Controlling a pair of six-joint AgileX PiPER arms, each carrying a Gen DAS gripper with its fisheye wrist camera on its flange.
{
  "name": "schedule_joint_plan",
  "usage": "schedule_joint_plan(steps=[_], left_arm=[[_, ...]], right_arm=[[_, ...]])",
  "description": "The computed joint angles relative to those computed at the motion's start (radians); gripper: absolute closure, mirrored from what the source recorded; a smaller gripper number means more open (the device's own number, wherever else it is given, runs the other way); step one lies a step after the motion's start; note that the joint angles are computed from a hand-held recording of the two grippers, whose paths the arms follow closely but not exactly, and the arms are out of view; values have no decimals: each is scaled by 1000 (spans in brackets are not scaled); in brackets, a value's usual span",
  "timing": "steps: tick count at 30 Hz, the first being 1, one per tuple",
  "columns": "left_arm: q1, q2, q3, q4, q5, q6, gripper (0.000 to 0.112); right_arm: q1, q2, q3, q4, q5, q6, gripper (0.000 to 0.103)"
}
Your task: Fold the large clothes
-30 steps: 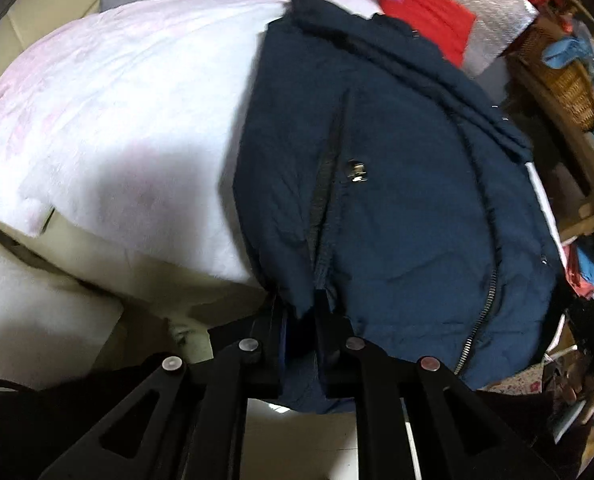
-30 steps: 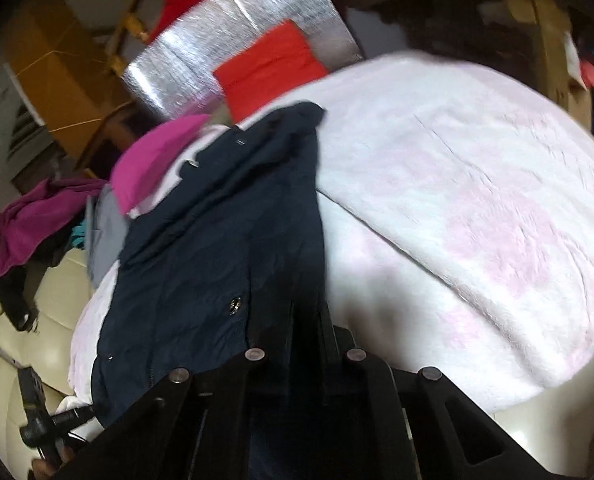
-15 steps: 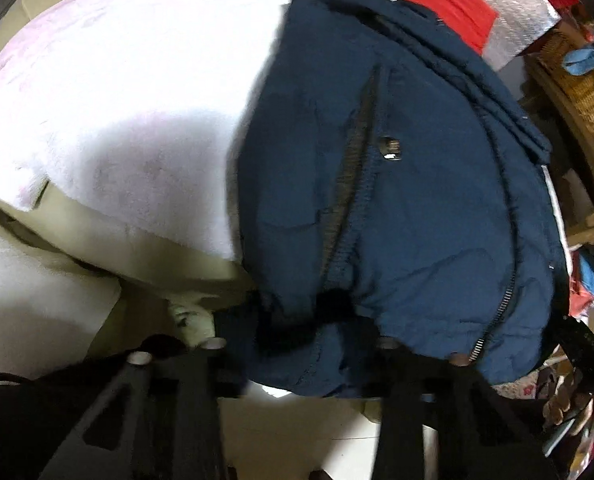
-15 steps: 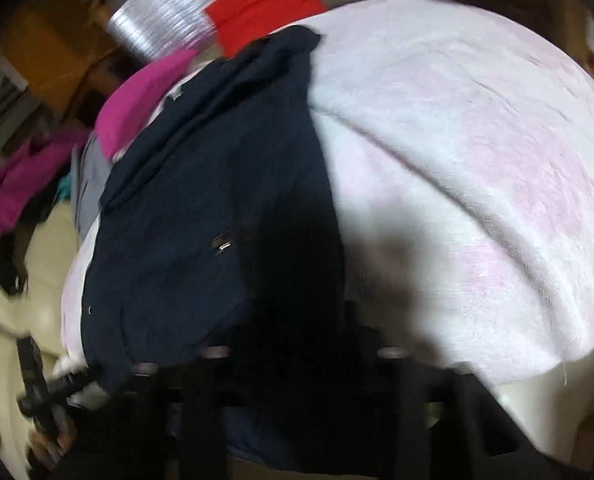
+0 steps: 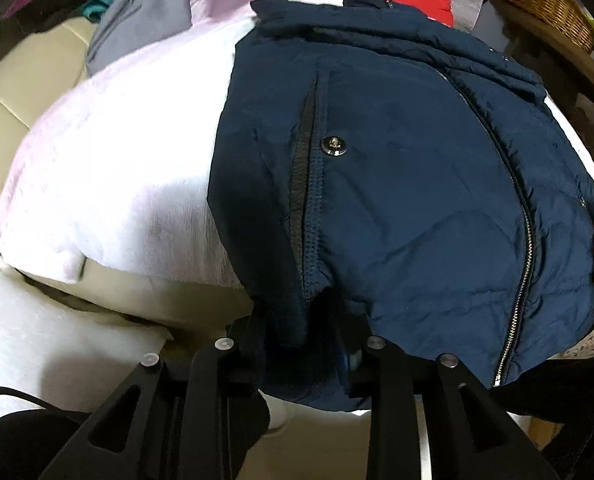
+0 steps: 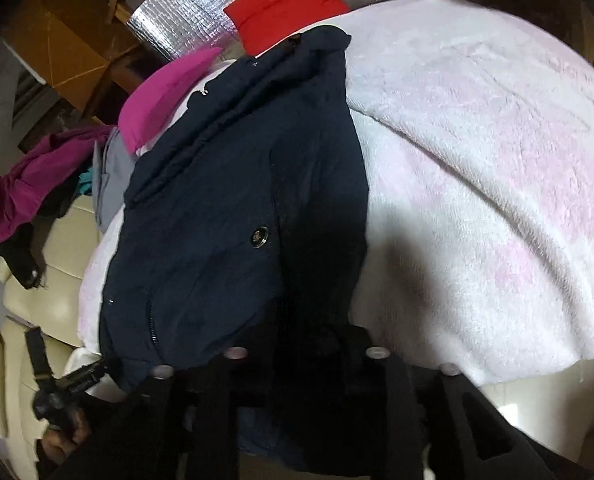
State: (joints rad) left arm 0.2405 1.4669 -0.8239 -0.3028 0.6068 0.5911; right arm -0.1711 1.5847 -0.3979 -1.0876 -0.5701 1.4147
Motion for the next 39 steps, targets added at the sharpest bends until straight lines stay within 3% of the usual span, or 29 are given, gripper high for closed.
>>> schedule_joint_plan(steps=[3, 6, 9, 13, 19, 26, 34, 39], left_arm=[[-2, -34, 30, -6, -26, 12, 83], [-10, -82, 78, -11, -73, 24, 88], [-20, -135, 107, -14, -101, 35, 92], [17, -233, 134, -38, -103, 108, 95], [-26, -352, 143, 8, -137, 91, 97], [-64, -349, 138, 65, -161, 22, 97], [-60, -346, 136, 66, -143, 13, 97], [-15, -231, 91, 19, -74, 43, 96]], right_arm=[[56, 10, -16, 65, 37, -49, 50], [146, -34, 7, 255, 140, -242, 83], [148, -81, 48, 345, 93, -319, 89], [79, -159, 124, 341, -65, -350, 89], [67, -195, 159, 364, -143, -378, 89], [126, -179, 152, 441, -111, -412, 89], [91, -177, 140, 358, -99, -349, 89], [89, -122, 85, 243, -42, -237, 85]])
